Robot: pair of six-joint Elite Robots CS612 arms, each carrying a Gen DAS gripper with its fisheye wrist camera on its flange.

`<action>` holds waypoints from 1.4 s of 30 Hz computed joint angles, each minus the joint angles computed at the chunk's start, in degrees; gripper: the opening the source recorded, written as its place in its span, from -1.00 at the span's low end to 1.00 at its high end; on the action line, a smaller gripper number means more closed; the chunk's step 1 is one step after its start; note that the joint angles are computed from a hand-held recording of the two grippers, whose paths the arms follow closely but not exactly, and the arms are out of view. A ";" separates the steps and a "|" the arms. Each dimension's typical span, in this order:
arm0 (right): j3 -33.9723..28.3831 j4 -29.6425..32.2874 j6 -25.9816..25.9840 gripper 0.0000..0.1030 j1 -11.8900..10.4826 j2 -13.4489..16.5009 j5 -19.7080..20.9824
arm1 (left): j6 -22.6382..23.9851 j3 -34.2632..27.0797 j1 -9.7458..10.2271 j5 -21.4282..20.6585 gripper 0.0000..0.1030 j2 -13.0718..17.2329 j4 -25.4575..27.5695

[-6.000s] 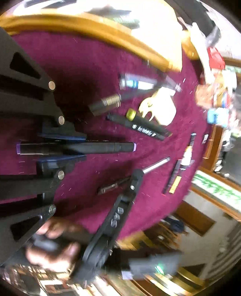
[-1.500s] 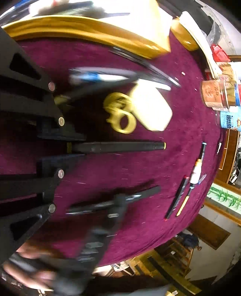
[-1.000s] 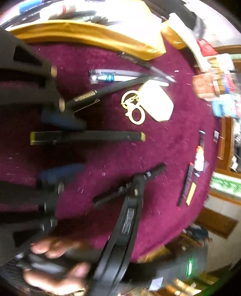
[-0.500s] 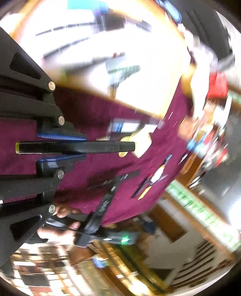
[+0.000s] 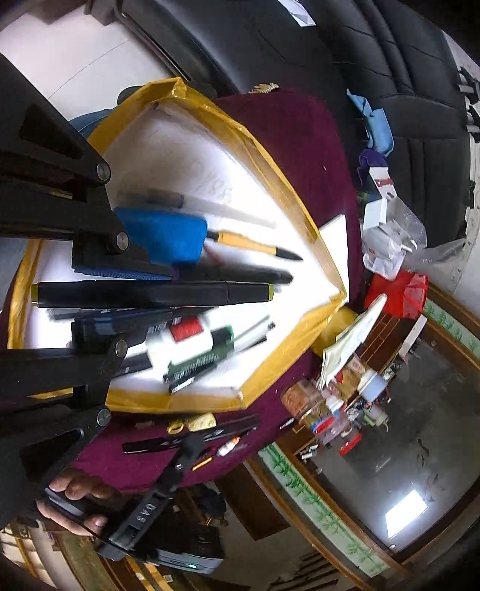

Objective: Organize rigid objects
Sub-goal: 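Carry the black marker and black pen into the tray and open both tools, then move the right tool over the yellow tape measure on the table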

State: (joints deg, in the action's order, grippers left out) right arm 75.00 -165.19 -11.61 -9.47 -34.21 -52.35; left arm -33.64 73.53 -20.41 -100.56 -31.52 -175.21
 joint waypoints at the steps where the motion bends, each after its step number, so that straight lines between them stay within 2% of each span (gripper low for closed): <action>1: -1.82 1.45 -0.27 -0.71 0.72 1.02 -0.16 | -0.06 0.54 0.38 -0.24 -0.73 -0.06 -0.19; 4: -5.60 3.54 0.16 -0.71 1.90 3.48 -0.66 | -0.48 -0.16 0.94 -0.91 -0.73 0.53 0.70; 8: -7.67 2.42 1.29 -0.71 2.86 5.52 -2.48 | 0.87 -1.63 0.97 0.09 -0.73 1.11 1.92; 12: -7.82 1.74 -0.55 -0.71 2.90 6.05 -1.93 | 1.97 -3.13 0.88 0.88 -0.73 1.79 2.86; 15: -7.80 0.80 -0.78 -0.71 3.17 6.20 -3.30 | 3.03 -3.61 0.55 2.68 -0.72 1.91 3.52; 19: -7.21 -1.52 0.38 -0.71 2.87 6.38 -1.80 | 3.00 -3.69 0.24 4.10 -0.69 2.06 2.97; 21: -6.86 -2.60 1.11 -0.70 2.66 6.40 -0.86 | 2.72 -3.67 0.38 3.04 -0.48 2.31 1.55; 23: -6.66 -3.59 2.10 -0.57 2.43 6.49 0.57 | 2.20 -3.13 0.39 2.96 0.03 2.26 -0.51; 25: -6.24 -6.29 4.61 -0.21 2.03 6.60 2.92 | 0.99 -1.41 -0.03 5.76 0.26 1.63 -3.54; 26: -6.20 -7.43 5.28 -0.16 1.83 6.69 4.26 | 0.46 -0.42 -0.20 6.80 0.27 1.23 -4.85; 30: -5.03 -11.83 6.36 -0.06 1.69 6.18 5.60 | -0.36 2.51 -0.55 6.95 0.27 -0.19 -7.30; 33: -3.68 -14.52 6.86 -0.03 1.41 5.18 5.56 | 0.38 6.03 -1.66 9.91 0.27 -1.88 -11.07; 35: -2.08 -16.98 8.96 0.09 0.82 3.99 4.90 | 1.20 7.63 -2.30 10.94 0.33 -2.50 -13.15; 38: 0.85 -19.12 12.36 0.16 -0.86 1.93 4.64 | 1.87 9.26 -3.44 12.18 0.33 -2.97 -15.48; 42: 4.68 -19.04 14.64 0.21 -3.45 -0.49 0.50 | 5.50 9.09 -4.69 9.33 0.33 -3.10 -15.42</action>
